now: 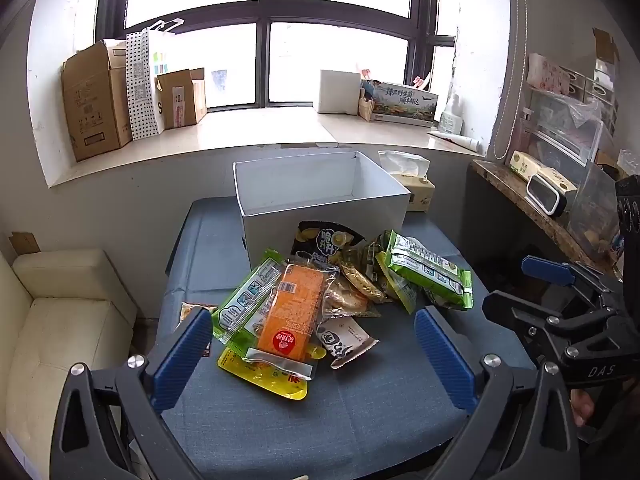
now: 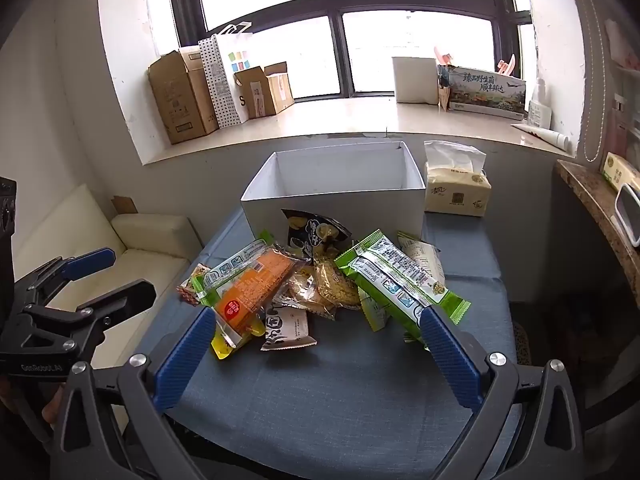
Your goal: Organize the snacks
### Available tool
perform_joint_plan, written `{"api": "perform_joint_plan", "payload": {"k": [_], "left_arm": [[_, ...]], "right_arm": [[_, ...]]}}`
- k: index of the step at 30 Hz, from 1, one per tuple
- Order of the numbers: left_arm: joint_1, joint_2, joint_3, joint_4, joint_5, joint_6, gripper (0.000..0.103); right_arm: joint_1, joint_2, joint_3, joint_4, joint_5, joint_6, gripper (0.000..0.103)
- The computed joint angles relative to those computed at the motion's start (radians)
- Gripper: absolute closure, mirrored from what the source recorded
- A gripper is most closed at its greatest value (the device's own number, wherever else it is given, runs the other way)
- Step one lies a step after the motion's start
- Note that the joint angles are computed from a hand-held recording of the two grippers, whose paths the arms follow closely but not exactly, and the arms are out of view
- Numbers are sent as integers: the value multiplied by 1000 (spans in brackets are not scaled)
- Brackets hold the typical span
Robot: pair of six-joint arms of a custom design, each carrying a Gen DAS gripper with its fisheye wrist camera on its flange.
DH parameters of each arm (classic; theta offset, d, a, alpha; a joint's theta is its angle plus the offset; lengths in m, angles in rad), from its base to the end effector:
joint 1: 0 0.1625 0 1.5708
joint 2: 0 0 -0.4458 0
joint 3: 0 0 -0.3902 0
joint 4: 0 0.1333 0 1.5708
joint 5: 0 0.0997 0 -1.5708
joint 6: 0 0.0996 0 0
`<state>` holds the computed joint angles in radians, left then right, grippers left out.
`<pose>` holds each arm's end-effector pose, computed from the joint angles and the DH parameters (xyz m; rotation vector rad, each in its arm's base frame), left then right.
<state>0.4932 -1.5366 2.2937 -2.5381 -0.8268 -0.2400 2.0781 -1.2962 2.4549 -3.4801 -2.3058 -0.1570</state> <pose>-0.2675 -0.3717 0.2892 0.9427 2.3763 -0.8231 0.2527 -0.3177 0.2480 0.4276 -2.3283 1.0650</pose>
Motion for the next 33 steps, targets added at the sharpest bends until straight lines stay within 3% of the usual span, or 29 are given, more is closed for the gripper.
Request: {"api": "perform_joint_plan", "payload": {"k": [10, 19, 33], "left_arm": [[6, 11, -15, -12, -29, -1, 0], [11, 17, 15, -118, -34, 55, 0], [2, 14, 4, -57, -37, 27, 0]], "right_arm": [[16, 14, -7, -12, -31, -18, 0], [5, -5, -5, 6, -17, -10, 0], [0, 1, -1, -3, -14, -8, 0]]}}
